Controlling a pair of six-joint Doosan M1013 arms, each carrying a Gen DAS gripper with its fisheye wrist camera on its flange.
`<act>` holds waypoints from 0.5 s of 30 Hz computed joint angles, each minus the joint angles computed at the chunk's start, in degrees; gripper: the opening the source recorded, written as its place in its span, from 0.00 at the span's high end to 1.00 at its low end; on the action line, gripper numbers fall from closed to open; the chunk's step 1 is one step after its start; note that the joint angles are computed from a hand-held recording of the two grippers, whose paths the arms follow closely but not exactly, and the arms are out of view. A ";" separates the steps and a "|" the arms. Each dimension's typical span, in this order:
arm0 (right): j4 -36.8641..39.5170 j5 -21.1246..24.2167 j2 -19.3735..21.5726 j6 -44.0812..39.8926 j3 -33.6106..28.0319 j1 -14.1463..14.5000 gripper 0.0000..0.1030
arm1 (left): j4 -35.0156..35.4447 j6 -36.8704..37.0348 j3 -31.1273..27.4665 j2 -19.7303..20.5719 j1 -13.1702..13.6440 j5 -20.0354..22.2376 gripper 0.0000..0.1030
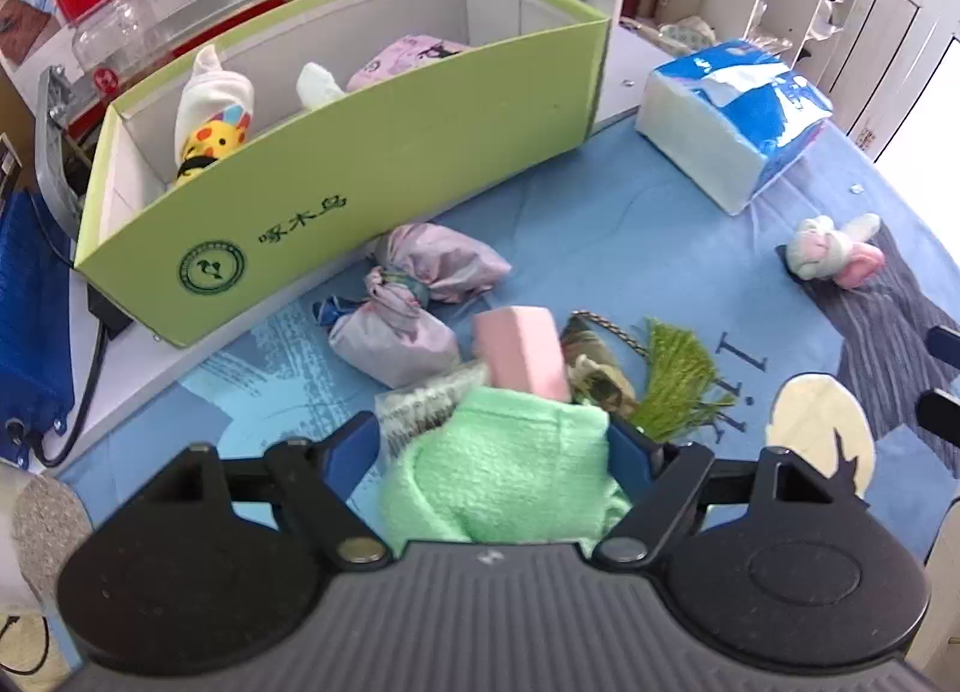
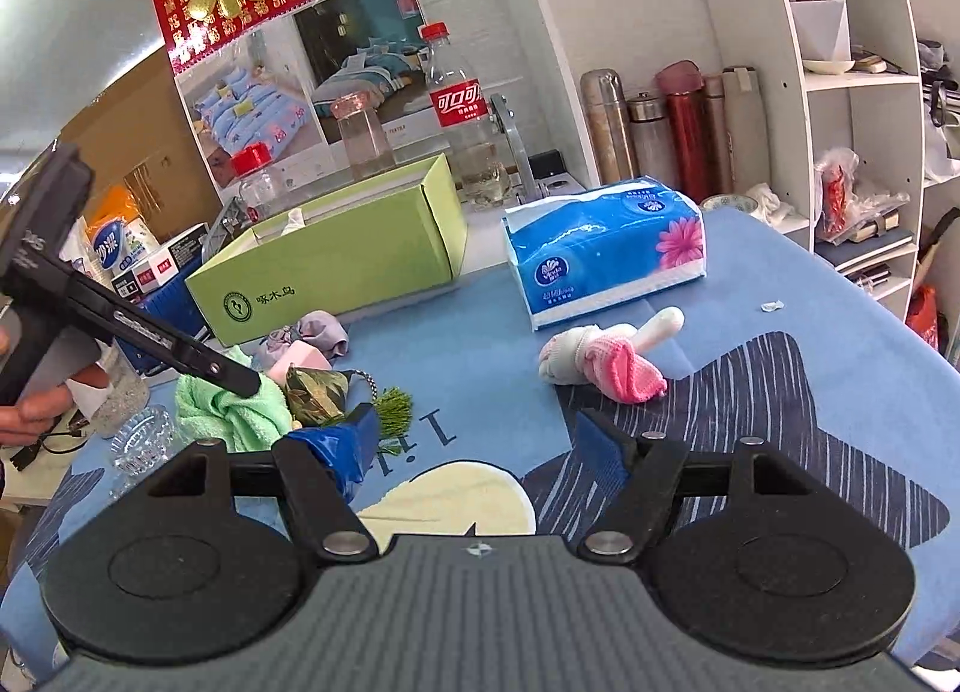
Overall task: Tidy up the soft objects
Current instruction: 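Move the left tool to the green towel and close on it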
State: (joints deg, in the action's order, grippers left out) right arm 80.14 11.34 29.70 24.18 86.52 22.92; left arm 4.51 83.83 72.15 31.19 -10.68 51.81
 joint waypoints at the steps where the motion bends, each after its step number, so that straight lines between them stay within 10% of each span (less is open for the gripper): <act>1: 1.82 0.15 -0.02 -1.77 0.08 -0.08 0.44 | 1.06 -0.97 -0.46 0.44 0.06 0.95 0.22; 7: 6.16 0.77 0.08 -5.65 -0.23 -0.53 0.44 | 11.62 -10.67 4.50 -2.00 0.61 -1.43 0.04; 15: 3.63 1.73 0.99 -3.51 -1.86 -0.24 0.44 | 16.23 -27.02 15.73 -8.71 4.04 -5.51 0.04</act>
State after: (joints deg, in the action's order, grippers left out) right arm 83.77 13.07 30.69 20.67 84.66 22.68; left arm 20.74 56.82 87.87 22.48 -6.64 46.30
